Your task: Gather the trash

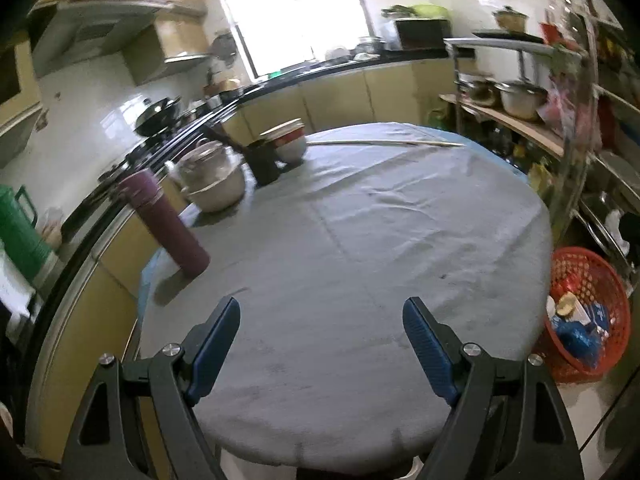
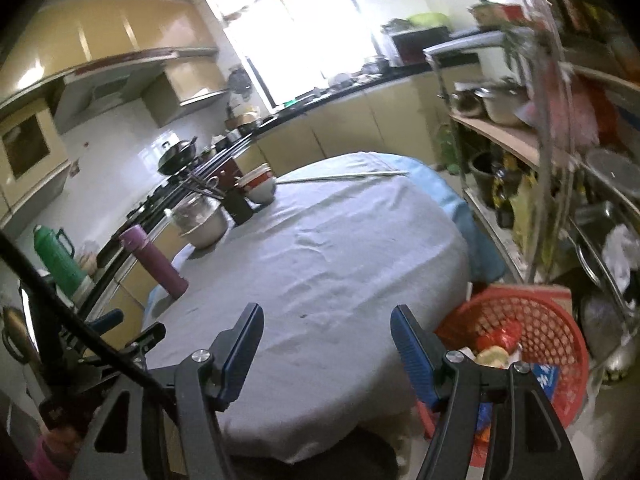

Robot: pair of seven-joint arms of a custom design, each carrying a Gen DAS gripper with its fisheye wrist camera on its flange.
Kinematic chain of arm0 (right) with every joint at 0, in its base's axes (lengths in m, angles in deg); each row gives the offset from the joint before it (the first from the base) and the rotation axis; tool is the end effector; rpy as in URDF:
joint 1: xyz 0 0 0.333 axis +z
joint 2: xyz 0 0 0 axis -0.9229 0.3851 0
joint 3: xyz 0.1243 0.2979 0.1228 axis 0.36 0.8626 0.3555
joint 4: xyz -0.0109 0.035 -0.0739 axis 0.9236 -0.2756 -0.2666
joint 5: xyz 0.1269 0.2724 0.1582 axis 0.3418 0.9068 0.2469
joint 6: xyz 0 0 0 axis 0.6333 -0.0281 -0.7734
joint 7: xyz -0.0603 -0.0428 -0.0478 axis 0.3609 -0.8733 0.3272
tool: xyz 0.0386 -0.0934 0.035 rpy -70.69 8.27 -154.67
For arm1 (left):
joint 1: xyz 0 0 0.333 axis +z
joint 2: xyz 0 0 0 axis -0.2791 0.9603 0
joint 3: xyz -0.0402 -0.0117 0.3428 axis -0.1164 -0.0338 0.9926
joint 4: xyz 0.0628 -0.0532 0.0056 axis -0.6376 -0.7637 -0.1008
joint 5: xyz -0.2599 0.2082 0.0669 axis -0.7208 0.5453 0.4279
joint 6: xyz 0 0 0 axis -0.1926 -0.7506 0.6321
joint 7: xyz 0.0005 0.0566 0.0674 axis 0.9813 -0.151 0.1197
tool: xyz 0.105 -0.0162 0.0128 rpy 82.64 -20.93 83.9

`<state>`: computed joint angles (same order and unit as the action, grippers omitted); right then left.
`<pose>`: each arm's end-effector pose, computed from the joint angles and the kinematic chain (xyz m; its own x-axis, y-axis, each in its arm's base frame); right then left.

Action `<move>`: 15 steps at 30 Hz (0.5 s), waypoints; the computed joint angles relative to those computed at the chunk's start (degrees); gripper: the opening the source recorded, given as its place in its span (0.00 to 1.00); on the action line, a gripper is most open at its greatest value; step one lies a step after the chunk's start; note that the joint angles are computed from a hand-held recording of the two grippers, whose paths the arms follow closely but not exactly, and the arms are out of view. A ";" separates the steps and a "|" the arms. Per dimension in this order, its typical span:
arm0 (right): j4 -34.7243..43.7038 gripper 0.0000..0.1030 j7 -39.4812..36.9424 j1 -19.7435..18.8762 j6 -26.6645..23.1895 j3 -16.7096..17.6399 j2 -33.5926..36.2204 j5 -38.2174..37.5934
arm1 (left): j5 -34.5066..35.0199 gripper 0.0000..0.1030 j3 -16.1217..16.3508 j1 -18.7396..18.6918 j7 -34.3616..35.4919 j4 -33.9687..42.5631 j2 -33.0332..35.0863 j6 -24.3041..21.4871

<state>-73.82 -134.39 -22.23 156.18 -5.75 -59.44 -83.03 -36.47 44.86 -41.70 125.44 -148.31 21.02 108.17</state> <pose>0.3846 0.4361 0.6791 -0.6004 -0.7090 -0.3700 -0.4191 0.6730 -0.6095 0.5200 -0.3735 0.6599 -0.6633 -0.6970 -0.2724 -0.3459 0.6084 -0.7143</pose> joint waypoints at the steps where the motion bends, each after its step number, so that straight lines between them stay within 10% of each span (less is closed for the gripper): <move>1: 1.77 0.68 -1.28 -0.02 -0.12 -0.03 1.18 -0.11 | 0.14 0.81 0.38 0.19 -0.43 0.11 -0.02 -0.15; 15: 24.85 0.68 -14.63 5.11 -0.68 -7.44 15.99 3.01 | -1.04 0.81 2.07 3.81 -1.70 1.39 0.83 1.13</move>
<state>-48.97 -149.02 -17.13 155.50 -13.19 -43.45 -80.03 -37.51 46.92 -37.89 123.74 -146.93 21.85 109.30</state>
